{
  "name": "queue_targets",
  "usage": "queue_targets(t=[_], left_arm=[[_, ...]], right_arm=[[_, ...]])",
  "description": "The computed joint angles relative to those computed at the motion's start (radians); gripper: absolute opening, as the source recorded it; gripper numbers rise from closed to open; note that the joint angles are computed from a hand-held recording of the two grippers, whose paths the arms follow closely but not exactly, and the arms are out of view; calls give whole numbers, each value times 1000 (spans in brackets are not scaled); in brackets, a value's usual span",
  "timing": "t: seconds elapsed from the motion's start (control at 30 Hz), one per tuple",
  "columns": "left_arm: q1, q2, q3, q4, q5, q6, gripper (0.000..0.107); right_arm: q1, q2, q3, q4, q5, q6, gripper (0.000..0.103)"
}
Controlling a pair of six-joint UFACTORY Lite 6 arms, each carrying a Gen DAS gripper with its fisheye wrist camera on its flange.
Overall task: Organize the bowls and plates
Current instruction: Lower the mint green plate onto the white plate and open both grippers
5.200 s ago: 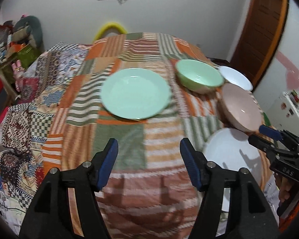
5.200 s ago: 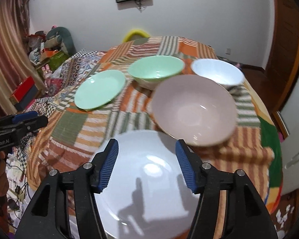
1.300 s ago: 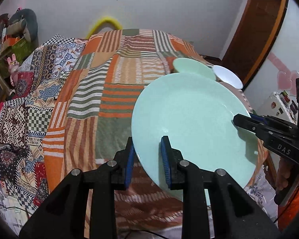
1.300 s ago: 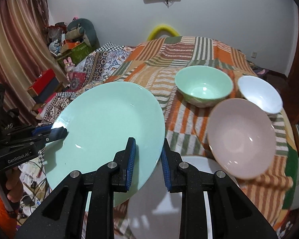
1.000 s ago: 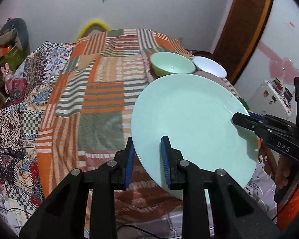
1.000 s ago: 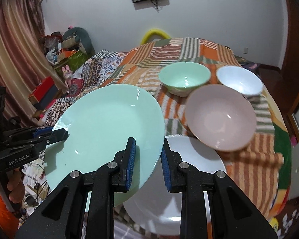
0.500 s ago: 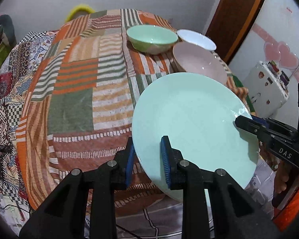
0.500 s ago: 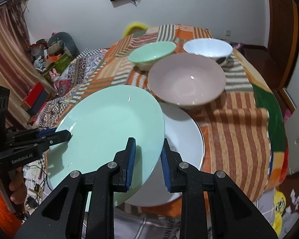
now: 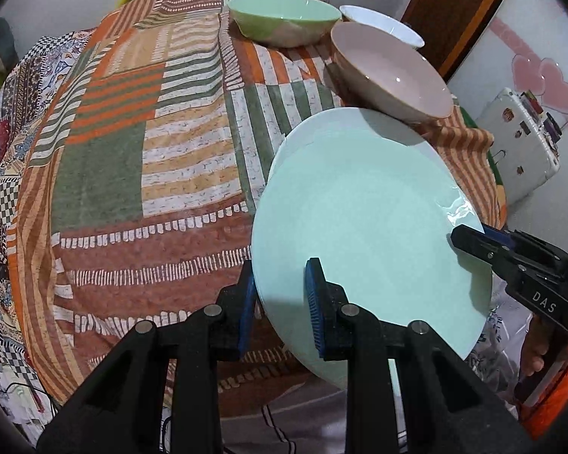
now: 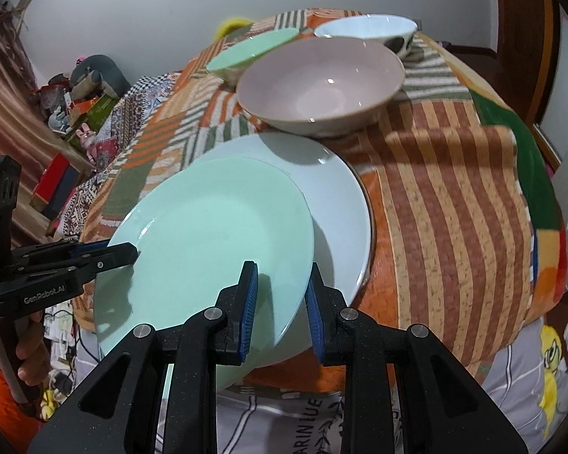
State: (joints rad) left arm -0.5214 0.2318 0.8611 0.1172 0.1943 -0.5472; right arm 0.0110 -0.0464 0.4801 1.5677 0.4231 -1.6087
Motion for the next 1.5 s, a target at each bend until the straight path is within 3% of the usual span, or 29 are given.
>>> queue_targets(t=[0.17,0.33,0.47,0.7,0.93,1.23,1.3,1.37,1.5], left_arm=[[-6,66,62,42,13,-33,24],[-18,128,121,188,27,-168,25],[10,165,158,56,18,-28,25],[-4,205,200,145,29,-103,26],[-6,207,197,137,28,-90,28],[-26,156,177,275,52,-213,31],[-27,122,165,326,57,-262,31],[-25,85,159,340,61,-273,32],[-32,36,183,443,74,-366,45]], right_arm=[[-25,34,20,-12,5,3,23],[-45,69,43,-23,13,13,23],[-42,72,50,-5,1,-3,23],[-34,80,73,11,-27,-8,23],[-24,89,96,-7,-46,8,23],[-47,70,116,-79,-51,61,24],[-60,34,106,-57,-83,40,35],[-74,7,97,-51,-78,25,37],[-131,-9,124,-118,-35,71,37]])
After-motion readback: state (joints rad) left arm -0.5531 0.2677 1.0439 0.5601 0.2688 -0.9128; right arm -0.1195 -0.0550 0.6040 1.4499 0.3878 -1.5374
